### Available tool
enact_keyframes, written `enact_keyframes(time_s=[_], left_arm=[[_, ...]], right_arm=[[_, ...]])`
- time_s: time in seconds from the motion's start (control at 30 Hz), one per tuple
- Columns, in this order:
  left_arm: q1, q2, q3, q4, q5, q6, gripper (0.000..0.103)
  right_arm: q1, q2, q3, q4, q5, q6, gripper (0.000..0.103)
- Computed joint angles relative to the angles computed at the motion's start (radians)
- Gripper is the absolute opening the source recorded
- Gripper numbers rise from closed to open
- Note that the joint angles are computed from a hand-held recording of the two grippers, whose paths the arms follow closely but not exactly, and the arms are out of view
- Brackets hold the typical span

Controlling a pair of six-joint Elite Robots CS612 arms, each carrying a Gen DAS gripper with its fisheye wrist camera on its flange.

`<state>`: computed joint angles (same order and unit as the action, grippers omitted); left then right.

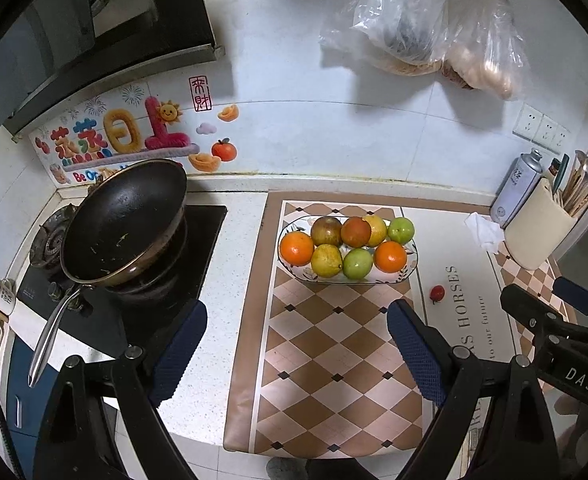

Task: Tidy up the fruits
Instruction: 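Withdraw both tools from the plate toward the cherry tomatoes, then grasp a cherry tomato with left tool while right grasps another cherry tomato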

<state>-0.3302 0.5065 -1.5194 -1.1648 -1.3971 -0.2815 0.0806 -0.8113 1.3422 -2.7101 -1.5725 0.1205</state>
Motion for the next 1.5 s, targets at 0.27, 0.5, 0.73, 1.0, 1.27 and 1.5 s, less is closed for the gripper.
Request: enact_keyframes(time_s=[0.27, 0.5, 0.73, 1.0, 1.27, 1.5], left_arm=[[0.002, -0.003, 0.020, 0.006, -0.011, -0.010, 0.092], [-0.009, -0.011, 0.111, 0.026, 0.049, -0.014, 0.103], [-0.031, -0.023, 0.241, 0.042, 0.113, -0.010, 0.103], [-0.049, -0.054, 0.414, 0.078, 0.068, 0.006, 0.103], [-0.054, -0.077, 0.498, 0.115, -0.044, 0.014, 0.103], [-0.056, -0.093, 0.541, 0.141, -0.300, 0.049, 0.103]], right_arm=[[-0.007, -0.001, -0.004, -0.001, 0.039, 0.025, 0.096], [-0.058, 0.055, -0.066, 0.079, 0.159, 0.107, 0.096], [-0.122, 0.189, -0.202, 0.238, 0.143, 0.149, 0.096], [-0.158, 0.376, -0.423, 0.415, 0.214, 0.097, 0.070], [-0.138, 0.489, -0.581, 0.534, 0.253, 0.023, 0.038], [-0.146, 0.418, -0.450, 0.379, 0.244, 0.025, 0.031]])
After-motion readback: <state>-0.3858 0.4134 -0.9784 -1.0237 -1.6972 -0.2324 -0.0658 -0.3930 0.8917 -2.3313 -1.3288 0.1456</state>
